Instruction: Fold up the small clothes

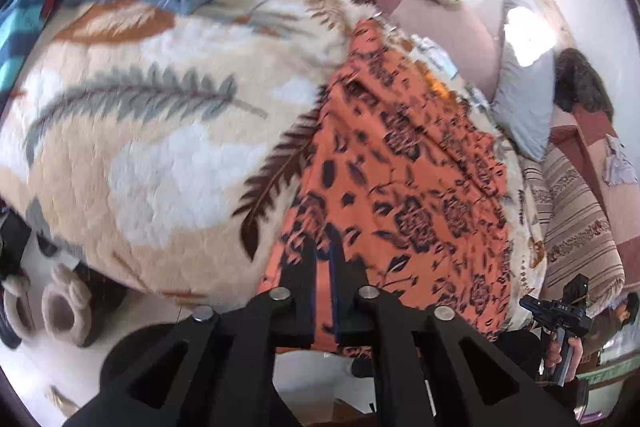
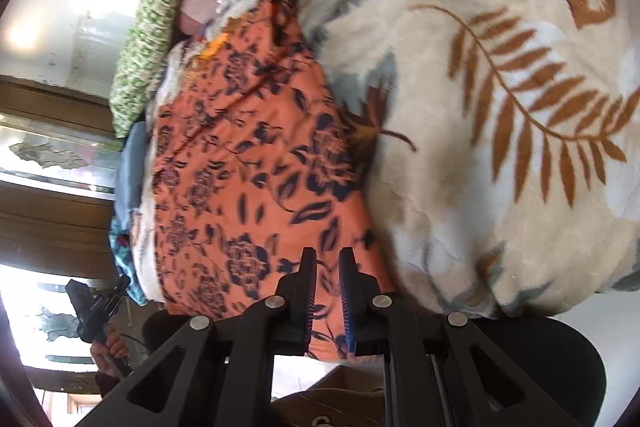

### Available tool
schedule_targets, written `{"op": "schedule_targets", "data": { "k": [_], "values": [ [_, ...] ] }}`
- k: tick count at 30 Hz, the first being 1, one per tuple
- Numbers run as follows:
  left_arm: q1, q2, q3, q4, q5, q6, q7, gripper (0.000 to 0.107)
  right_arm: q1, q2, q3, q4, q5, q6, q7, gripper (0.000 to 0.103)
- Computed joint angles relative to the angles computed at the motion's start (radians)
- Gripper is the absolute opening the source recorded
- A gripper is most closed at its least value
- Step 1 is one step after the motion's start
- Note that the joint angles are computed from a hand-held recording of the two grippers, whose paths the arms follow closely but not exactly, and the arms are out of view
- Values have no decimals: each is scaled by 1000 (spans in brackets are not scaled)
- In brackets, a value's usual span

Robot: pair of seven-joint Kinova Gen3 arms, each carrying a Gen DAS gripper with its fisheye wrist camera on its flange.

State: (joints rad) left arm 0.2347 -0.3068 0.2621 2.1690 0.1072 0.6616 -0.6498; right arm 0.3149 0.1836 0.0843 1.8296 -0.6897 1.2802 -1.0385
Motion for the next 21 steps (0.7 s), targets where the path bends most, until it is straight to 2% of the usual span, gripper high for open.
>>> {"op": "schedule_targets", "data": {
  "k": [2,3,6,8,11,14,15,17,18,21],
  "values": [
    [-8,30,24,0,-2,24,40,49,9,27,-2,-4,2,24,13,13],
    [-12,40,41,2,-11,31,72,55,0,31,-4,-4,16,23,10,13],
    [-14,47,83,8,-59,33,161,59,2,16,-10,22,18,-3,51,13],
    [-9,62,105,-5,-94,60,214,69,23,-2,-5,58,-34,-23,108,13],
    [23,75,80,-2,-93,64,229,71,21,-29,1,84,-58,-53,139,13],
    [50,100,55,-2,-79,61,221,73,20,-33,13,86,-61,-43,142,14],
    [59,113,51,-4,-75,59,215,73,30,-29,20,89,-73,-31,154,19],
    [86,139,29,-6,-49,49,176,73,54,-20,29,107,-117,-11,189,50],
    [103,159,27,-13,-55,51,172,73,69,-15,36,119,-139,-1,200,72],
    [124,217,66,-56,-139,108,224,73,73,-3,38,124,-133,13,188,72]
  ]
}}
